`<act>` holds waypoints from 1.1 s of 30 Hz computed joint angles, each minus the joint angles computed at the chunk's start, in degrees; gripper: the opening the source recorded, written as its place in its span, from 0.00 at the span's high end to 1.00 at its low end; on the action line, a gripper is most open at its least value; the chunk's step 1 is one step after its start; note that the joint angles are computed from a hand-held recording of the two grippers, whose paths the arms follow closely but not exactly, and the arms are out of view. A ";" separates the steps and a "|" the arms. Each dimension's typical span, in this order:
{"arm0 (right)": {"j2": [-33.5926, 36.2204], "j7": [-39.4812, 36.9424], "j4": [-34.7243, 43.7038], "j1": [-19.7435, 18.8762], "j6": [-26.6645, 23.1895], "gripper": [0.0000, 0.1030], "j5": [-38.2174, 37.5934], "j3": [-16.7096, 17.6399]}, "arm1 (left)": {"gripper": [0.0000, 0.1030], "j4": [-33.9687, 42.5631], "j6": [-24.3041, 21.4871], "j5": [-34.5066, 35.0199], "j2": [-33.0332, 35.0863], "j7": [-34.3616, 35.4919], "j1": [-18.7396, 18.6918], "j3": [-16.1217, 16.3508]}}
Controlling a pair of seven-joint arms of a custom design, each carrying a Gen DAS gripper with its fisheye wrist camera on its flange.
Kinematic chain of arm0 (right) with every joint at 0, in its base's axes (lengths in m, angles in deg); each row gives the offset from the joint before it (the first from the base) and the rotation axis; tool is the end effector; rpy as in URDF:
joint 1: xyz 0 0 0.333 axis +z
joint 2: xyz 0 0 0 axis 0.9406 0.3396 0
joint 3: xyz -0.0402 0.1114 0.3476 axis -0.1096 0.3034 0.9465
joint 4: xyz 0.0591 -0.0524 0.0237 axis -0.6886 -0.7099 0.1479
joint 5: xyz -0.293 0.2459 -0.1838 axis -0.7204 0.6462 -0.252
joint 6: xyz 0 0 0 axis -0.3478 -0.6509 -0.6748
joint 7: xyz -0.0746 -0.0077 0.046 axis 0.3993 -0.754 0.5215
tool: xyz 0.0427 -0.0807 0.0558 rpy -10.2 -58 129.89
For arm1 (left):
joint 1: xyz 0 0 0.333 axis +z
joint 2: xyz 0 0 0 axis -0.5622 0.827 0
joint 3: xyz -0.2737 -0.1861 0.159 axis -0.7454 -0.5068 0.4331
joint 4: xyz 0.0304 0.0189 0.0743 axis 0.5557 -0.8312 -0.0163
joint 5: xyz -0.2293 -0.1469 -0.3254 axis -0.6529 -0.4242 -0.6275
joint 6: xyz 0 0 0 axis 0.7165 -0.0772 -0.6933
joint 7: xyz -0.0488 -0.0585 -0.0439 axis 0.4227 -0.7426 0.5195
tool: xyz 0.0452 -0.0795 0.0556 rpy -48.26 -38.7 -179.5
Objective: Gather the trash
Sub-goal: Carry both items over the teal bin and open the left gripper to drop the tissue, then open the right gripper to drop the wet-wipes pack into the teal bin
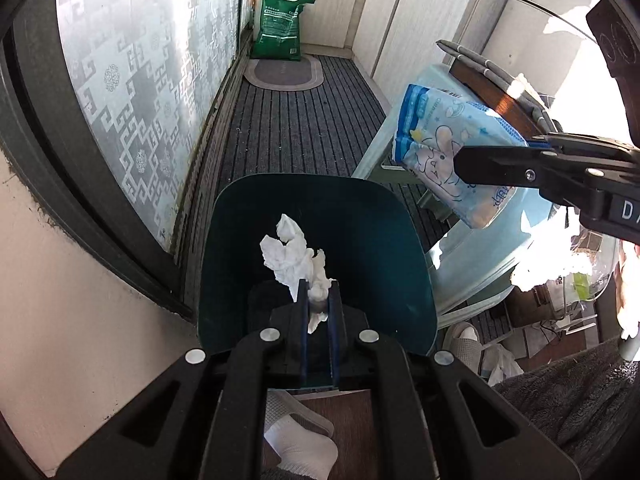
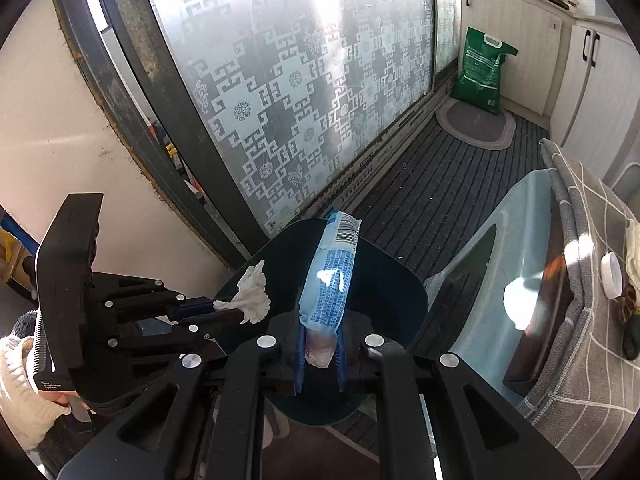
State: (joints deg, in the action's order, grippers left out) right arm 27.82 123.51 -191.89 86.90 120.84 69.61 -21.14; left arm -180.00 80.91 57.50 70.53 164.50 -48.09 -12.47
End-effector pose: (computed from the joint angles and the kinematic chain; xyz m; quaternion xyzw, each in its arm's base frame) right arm 0.6351 0.2593 0.5542 -0.7987 0.5193 -0.0872 0.2913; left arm 0.5809 -0.2925 0.4998 -0.5816 0.7623 -0.2671 0.0959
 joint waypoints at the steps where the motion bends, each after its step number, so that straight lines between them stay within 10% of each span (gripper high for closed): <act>1: 0.16 0.09 0.08 0.10 -0.20 0.88 -0.27 0.02 | 0.90 0.09 -0.18 -0.15 0.12 0.18 0.01 -0.05; 20: 2.06 1.27 0.55 0.69 -3.73 0.88 -5.67 -0.28 | 0.73 -0.33 1.62 4.84 -0.75 -4.59 -0.53 0.85; 23: 2.33 1.42 0.71 0.81 -4.32 0.88 -6.24 -0.30 | 0.57 -0.77 3.20 4.62 -1.27 -4.27 -0.35 0.53; 33: 3.27 1.22 1.40 0.84 -5.54 0.88 -6.62 -0.21 | 0.58 -1.18 4.59 5.54 -2.00 -5.07 -0.28 0.58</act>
State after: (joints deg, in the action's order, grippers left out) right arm 31.09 124.74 -190.50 87.75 115.30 62.99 -21.35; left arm -181.18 85.50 63.04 68.53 159.43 -48.37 -11.88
